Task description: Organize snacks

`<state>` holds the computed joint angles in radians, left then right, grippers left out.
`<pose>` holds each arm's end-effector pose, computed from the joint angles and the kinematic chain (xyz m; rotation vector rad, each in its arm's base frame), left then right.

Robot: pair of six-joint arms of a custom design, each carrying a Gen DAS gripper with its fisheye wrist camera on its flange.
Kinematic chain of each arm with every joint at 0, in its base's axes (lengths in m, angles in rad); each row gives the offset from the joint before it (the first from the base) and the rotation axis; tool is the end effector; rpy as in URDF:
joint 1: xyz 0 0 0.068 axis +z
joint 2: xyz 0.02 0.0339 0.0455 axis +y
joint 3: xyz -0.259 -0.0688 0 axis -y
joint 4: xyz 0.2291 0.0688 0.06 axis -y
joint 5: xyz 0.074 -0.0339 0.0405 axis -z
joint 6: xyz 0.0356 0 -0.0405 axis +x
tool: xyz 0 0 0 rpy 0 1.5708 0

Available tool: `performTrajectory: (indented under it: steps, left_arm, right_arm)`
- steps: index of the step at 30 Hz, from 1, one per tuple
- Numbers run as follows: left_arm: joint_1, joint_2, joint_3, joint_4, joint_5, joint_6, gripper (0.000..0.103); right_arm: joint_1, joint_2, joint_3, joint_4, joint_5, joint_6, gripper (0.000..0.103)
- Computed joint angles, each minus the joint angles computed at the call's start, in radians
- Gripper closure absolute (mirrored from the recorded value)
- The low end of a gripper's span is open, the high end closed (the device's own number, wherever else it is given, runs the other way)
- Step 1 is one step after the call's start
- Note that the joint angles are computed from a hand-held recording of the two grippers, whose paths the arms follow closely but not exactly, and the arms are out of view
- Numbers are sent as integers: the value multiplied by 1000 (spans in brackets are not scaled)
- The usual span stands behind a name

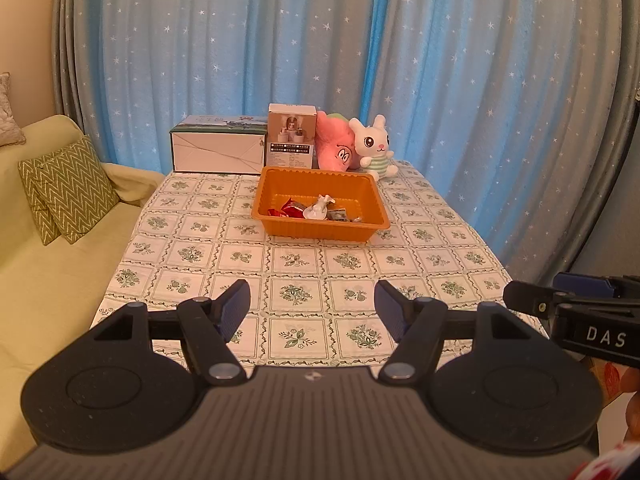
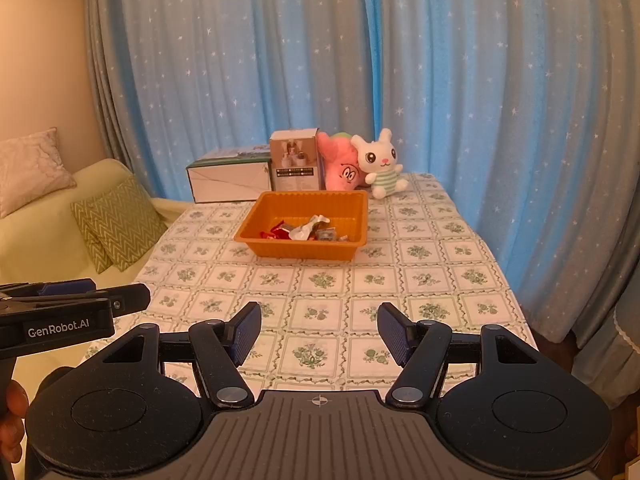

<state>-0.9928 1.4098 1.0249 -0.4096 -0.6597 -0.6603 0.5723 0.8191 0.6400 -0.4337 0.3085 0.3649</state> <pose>0.1739 -0.2267 0.2659 0.0590 2.1728 -0.1482 0.1467 0.0816 0.2589 -0.0499 2.1574 0.2061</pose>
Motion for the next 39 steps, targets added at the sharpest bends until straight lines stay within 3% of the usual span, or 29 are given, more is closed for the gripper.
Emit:
performTrajectory:
  steps: [39]
  left_arm:
    - [2, 9, -4, 7, 9, 0, 37]
  right_arm:
    - [15, 10, -7, 11, 7, 17, 38]
